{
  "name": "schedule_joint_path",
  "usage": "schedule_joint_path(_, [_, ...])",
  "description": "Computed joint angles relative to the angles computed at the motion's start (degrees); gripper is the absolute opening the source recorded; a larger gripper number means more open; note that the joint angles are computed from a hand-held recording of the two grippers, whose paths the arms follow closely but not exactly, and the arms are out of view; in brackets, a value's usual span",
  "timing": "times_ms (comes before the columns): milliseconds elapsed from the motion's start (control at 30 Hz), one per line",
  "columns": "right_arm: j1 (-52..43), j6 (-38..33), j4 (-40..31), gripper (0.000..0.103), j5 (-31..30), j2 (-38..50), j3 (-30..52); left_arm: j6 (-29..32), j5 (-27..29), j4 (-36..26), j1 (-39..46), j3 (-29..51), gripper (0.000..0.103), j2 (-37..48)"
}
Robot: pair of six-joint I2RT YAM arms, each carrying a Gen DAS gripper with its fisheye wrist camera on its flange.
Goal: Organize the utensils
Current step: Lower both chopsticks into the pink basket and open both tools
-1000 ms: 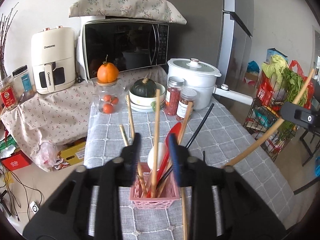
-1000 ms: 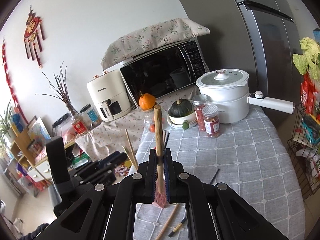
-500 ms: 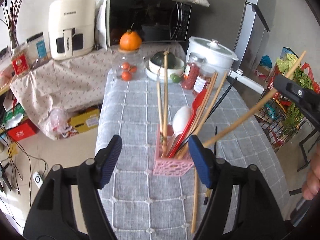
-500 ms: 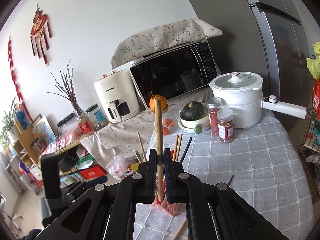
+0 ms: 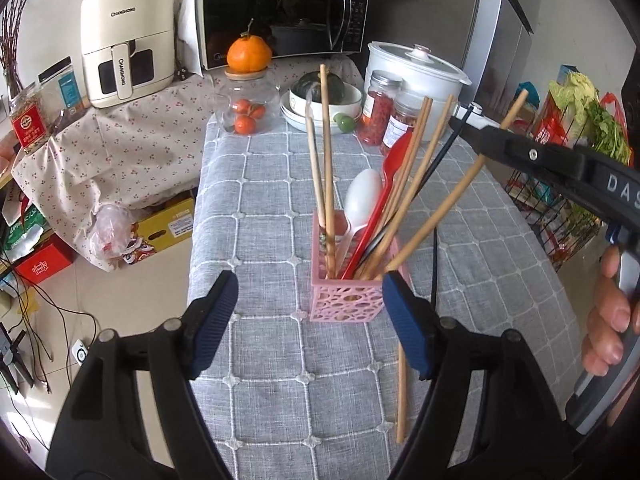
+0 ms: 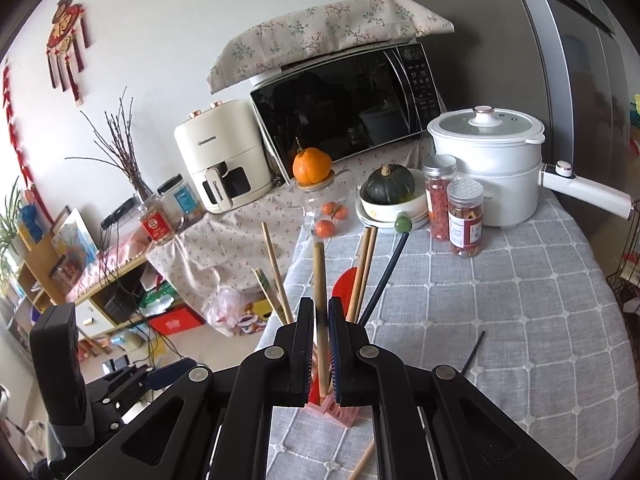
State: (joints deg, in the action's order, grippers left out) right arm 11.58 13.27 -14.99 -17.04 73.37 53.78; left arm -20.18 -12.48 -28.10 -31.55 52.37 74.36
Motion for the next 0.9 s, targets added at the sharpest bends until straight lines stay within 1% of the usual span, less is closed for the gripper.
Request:
schedule_joint_path(33, [-0.1,0.3,0.0,0.021,-0.1,0.1,0.1,-0.1,0.1,-0.1,0.0,0.1,0.076,0.2])
schedule_joint_path(67, [-0.8,0.7,0.1,0.033,-0.8,0.0,0.0,-0.3,0.3,-0.3,-0.1,0.2,0.076,0.5])
schedule_joint_path(100, [-1.3,1.1,0.2,0.04,-1.4,-0.4,-0.2,-0.5,0.6,-0.4,-0.2,0.3,0.077,0.8])
schedule_joint_path(133, [-2.0,1.6,0.5,0.052,-1.9,-1.2,-0.6,-0.7,0.8,-0.4,-0.3,0.3,0.078,1.0])
schedule_joint_path(167, [-2.7,1.9,0.9,0.058,-2.5,-2.2,-1.1,-1.0,0.9,-0.5,-0.5,0.3,0.078,1.3])
schedule_joint_path(200, [-3.4,1.8,1.1,0.059,-3.0,-2.8,-1.3,-1.3,1.0,-0.5,-0.7,0.5,0.08,1.6])
schedule_joint_path(267, [-5.0,1.1,0.7,0.07,-3.6,-4.1,-1.5,-1.8,1.0,-0.6,-1.3,0.7,0.081,2.4])
schedule_joint_path(333, [-6.6,0.2,0.3,0.077,-3.8,-5.6,-1.9,-2.3,0.7,-0.7,-2.2,1.1,0.081,3.2])
schedule_joint_path(467, [-11.1,-2.2,-1.2,0.085,-5.0,-7.6,-2.1,-2.9,0.5,-1.0,-3.7,1.9,0.081,5.1])
schedule_joint_path(567, [-14.8,-3.4,-2.3,0.088,-6.2,-8.7,-2.4,-3.3,0.6,-1.1,-4.8,2.5,0.082,6.6])
schedule_joint_path(800, [-22.8,-7.1,-6.2,0.09,-8.9,-8.9,-2.5,-4.3,1.3,-1.5,-7.2,3.6,0.082,9.6])
schedule_joint_path(900, [-25.0,-9.8,-8.0,0.091,-8.2,-7.9,-2.1,-5.2,2.0,-1.7,-8.3,4.4,0.082,11.6])
